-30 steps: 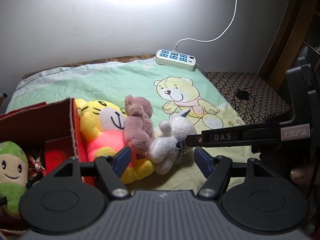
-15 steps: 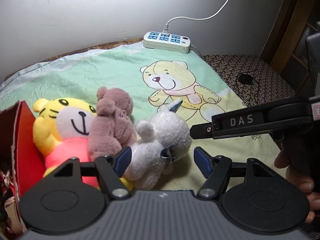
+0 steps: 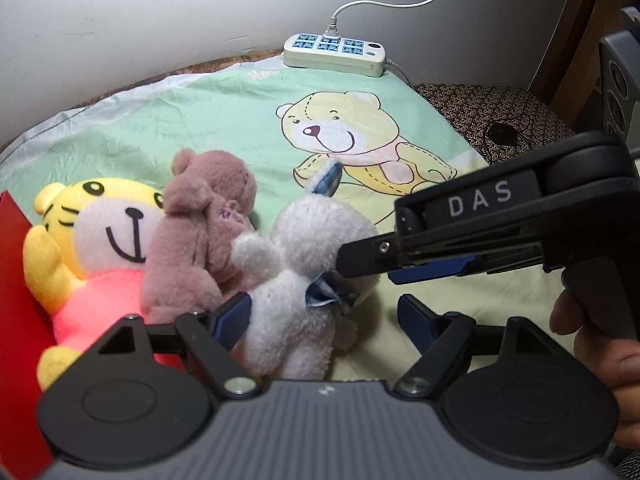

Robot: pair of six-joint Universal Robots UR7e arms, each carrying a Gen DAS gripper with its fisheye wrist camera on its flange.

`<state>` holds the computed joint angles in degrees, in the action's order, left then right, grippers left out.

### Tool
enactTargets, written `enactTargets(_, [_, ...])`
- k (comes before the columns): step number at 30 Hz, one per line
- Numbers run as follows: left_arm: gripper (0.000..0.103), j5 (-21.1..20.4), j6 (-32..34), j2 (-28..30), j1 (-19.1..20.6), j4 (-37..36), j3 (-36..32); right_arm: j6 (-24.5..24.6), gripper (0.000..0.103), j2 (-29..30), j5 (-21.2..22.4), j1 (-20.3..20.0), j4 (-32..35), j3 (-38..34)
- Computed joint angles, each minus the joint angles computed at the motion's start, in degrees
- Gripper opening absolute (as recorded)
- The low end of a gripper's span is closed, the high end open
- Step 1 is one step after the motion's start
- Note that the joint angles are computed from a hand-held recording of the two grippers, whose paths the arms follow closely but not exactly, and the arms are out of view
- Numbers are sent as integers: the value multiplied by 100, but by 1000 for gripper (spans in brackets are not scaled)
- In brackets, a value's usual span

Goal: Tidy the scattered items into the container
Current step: 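Close both tools on the grey-white bunny with blue plaid ears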

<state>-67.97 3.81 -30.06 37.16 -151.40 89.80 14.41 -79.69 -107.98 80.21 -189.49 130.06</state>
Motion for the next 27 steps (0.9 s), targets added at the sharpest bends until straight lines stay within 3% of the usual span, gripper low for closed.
enactTargets(4, [81, 7, -130, 37, 16, 27, -37, -64, 56, 70, 256, -139, -99, -51])
enactTargets(10, [81, -277, -418, 109, 121, 399, -212, -238, 57, 182, 722, -326, -117, -181])
enactTargets(13, [81, -117, -399, 170, 84, 317, -162, -398, 55, 280, 644, -280, -111, -267])
enactTargets(22, [74, -176, -532, 149, 106, 382, -186, -781, 44, 168, 617, -260, 112, -248])
enactTargets(27, [74, -408, -490, -43, 11, 345, 79, -811, 42, -2, 462, -163, 280, -127])
